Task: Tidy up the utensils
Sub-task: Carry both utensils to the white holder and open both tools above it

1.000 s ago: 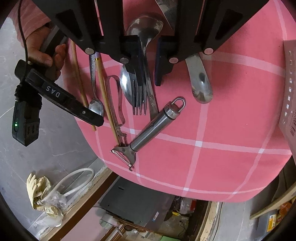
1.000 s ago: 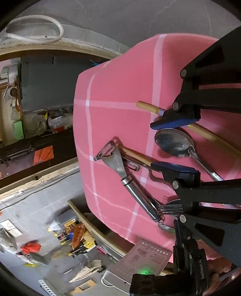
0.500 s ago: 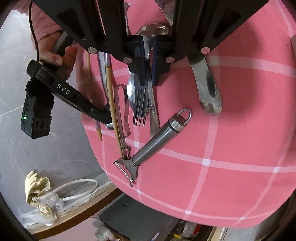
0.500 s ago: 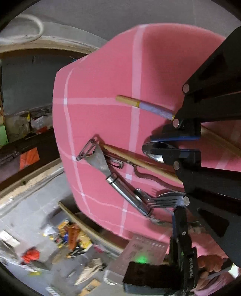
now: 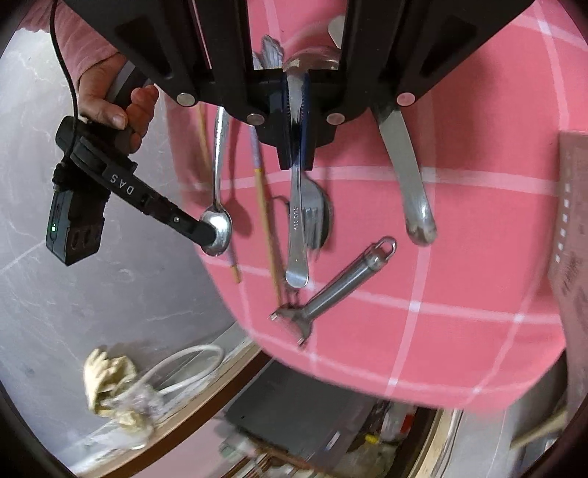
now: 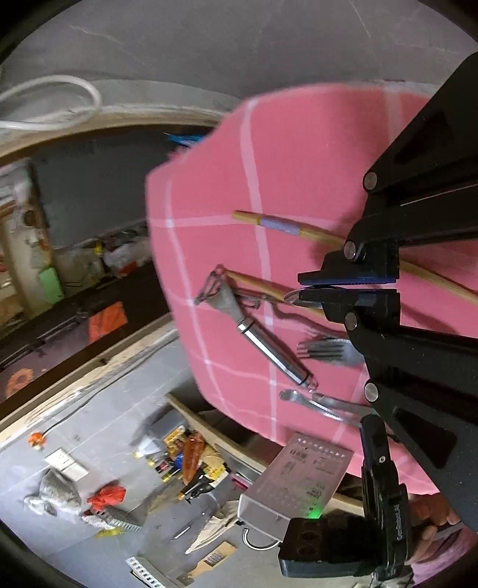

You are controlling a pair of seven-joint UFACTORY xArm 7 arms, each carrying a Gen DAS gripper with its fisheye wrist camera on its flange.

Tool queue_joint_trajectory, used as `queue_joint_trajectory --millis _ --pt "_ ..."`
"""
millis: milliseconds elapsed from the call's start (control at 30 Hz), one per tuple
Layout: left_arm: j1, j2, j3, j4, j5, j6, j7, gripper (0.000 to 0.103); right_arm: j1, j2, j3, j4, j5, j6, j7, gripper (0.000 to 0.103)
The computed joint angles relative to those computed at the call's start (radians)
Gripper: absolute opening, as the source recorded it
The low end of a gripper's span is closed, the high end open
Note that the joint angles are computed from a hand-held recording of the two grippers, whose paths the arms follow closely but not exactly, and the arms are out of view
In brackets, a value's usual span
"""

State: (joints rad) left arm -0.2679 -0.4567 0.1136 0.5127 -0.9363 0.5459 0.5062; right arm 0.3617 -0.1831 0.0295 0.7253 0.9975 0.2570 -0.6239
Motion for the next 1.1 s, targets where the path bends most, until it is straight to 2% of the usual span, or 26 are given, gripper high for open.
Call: queue_joint_trajectory --millis 133,233,433,533,600,667,767,800,900,1033,1100 --pt "-0.021 -0.104 0.022 -0.035 -0.065 -0.047 0.043 0.005 0.031 -0.09 -0.009 -0.036 0.015 -0.066 0.002 0.002" --pt "-0.016 -0.178 0.042 -0.047 -0.063 -0.065 0.04 0.005 0.086 -0.135 -0.027 -0.025 0.019 -0.114 0.011 0.002" --pt "0.009 -0.281 0.104 -0.02 0.025 -0.086 0.005 0.005 0.228 -0.134 -0.067 0.077 0.031 -0.212 0.016 0.002" --pt "0.031 -0.326 0.142 0.005 0.089 -0.086 -0.01 0.005 0.341 -0.087 -0.093 0.158 0.043 -0.319 0.001 0.002" --pt "0.035 -0.337 0.168 0.029 0.121 -0.1 -0.015 0.005 0.362 -0.048 -0.065 0.203 0.006 -0.379 0.039 0.002" --pt "0.043 -0.343 0.2 0.054 0.153 -0.112 -0.018 0.005 0.437 0.005 -0.09 0.261 -0.015 -0.445 0.051 0.002" --pt "0.055 -0.35 0.239 0.078 0.197 -0.141 -0.017 0.005 0.459 0.082 -0.043 0.33 -0.06 -0.541 0.085 0.002" --pt "0.054 -0.351 0.251 0.081 0.207 -0.159 -0.012 0.005 0.422 0.101 0.02 0.357 -0.017 -0.566 0.043 0.002" --pt "0.05 -0.346 0.284 0.084 0.245 -0.23 0.007 0.005 0.414 0.185 0.084 0.422 -0.04 -0.666 0.038 0.002" --pt "0.009 -0.336 0.344 0.065 0.286 -0.34 0.045 0.005 0.396 0.275 0.16 0.464 -0.091 -0.787 0.048 0.002" --pt "-0.019 -0.345 0.376 0.045 0.304 -0.375 0.053 0.005 0.395 0.309 0.189 0.482 -0.077 -0.835 0.007 0.002"
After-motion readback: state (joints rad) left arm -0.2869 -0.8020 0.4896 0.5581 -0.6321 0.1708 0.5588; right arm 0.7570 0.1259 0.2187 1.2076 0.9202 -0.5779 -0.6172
